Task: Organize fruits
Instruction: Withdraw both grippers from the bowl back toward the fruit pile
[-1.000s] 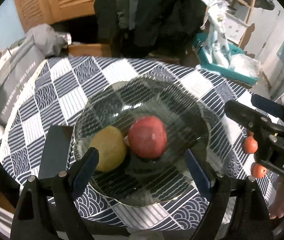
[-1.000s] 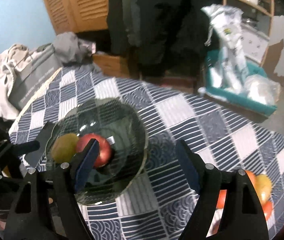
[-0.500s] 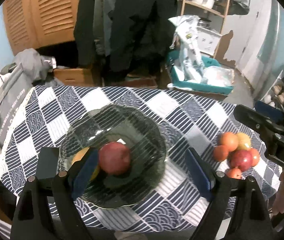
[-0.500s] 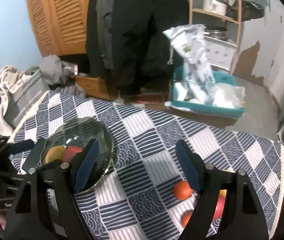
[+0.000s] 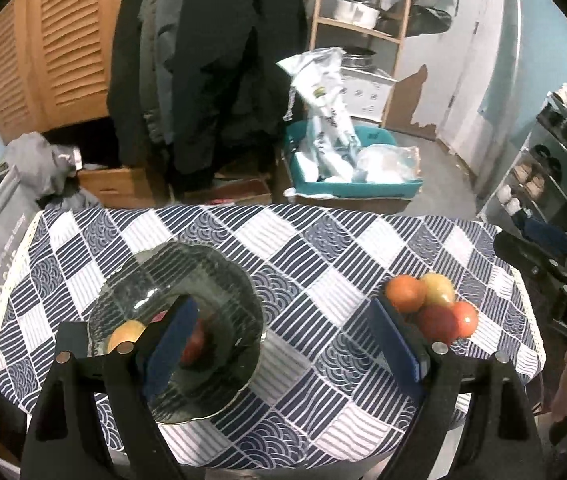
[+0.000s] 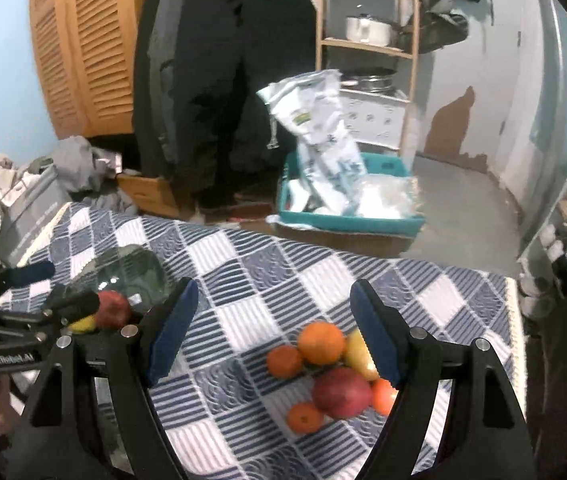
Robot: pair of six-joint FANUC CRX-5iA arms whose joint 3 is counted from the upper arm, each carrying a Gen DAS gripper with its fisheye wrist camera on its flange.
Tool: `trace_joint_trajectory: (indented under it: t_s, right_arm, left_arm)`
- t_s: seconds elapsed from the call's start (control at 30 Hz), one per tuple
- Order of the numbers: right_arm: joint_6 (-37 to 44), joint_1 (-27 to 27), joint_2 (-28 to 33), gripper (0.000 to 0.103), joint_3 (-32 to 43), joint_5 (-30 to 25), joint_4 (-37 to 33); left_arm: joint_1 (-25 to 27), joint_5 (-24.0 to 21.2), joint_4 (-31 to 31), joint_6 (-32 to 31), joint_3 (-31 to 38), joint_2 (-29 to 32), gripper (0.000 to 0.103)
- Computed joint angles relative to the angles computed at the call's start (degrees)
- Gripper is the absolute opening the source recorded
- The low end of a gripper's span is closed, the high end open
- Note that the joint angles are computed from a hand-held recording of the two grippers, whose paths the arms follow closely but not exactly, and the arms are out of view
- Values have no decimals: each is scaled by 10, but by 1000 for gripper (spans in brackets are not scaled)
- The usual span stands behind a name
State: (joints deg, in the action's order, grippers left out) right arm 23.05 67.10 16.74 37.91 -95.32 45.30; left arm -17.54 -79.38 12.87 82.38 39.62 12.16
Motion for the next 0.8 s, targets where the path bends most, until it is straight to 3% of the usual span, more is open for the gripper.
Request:
trace_joint_trajectory:
  t_s: [0.47,0.8]
  right_arm:
    - [-61,28,-93,79,-116,-40,26]
    - [-122,27,-156,79,-201,-60,-7]
  left_arm:
    - [-44,0,0,-12,27,17,89]
    - [-78,-16,-15,-16,45,41,89]
